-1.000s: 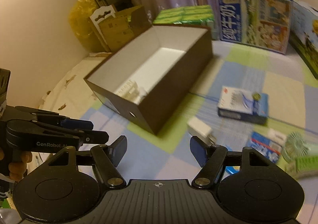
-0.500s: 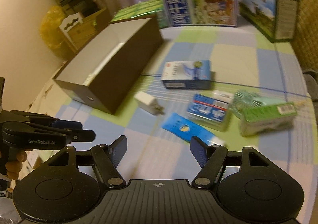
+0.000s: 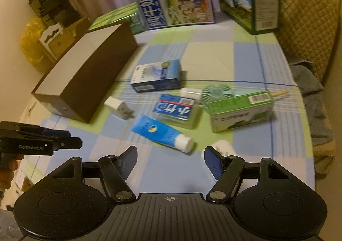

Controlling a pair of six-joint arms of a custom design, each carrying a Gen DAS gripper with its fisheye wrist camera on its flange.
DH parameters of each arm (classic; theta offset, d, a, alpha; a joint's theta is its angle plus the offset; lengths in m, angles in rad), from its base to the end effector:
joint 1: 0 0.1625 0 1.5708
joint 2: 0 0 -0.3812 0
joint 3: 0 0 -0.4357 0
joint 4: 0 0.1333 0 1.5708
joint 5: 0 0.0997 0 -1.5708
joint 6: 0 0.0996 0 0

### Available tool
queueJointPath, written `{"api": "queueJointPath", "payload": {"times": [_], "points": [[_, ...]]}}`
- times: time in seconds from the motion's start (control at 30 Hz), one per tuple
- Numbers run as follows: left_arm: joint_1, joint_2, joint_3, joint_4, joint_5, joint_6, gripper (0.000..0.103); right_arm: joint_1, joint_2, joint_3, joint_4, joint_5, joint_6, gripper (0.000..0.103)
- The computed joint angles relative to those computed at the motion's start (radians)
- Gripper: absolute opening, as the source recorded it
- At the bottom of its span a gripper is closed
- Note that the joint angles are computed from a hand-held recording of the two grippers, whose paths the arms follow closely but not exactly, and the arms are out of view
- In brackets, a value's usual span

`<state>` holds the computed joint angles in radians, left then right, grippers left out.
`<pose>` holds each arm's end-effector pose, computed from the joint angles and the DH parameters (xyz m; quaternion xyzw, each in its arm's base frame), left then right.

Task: Organize rigid objects
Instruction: 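Withdraw both grippers from the box back toward the table items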

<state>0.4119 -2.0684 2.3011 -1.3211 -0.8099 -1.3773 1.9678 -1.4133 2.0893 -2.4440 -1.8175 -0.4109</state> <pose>-0.1912 -0.3039 0.2868 -0.0101 0.9059 -0.2781 0.3192 0.3002 -0.4341 0.1912 0.3770 -0.9129 0.0968 0.1231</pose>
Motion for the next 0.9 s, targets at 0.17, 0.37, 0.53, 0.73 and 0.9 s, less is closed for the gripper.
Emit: {"api": "queueJointPath", "payload": {"times": [0.17, 0.37, 0.53, 0.73, 0.9], "points": [[0.022, 0.016, 0.001, -0.039, 0.028, 0.049, 0.042, -0.012, 0.006, 0.0, -0.037, -0.017, 0.008, 0.067], [0.066, 0.038, 0.002, -0.09, 0.078, 0.138, 0.042, -0.028, 0.034, -0.012, -0.087, -0.05, 0.034, 0.067], [0.118, 0.075, -0.003, -0.167, 0.115, 0.25, 0.043, -0.043, 0.062, -0.03, -0.122, -0.094, 0.063, 0.067], [0.205, 0.142, -0.032, -0.248, 0.138, 0.361, 0.043, -0.061, 0.086, -0.049, -0.15, -0.125, 0.09, 0.067], [0.274, 0.199, -0.057, -0.301, 0.138, 0.44, 0.043, -0.072, 0.096, -0.057, -0.149, -0.147, 0.11, 0.067]]}}
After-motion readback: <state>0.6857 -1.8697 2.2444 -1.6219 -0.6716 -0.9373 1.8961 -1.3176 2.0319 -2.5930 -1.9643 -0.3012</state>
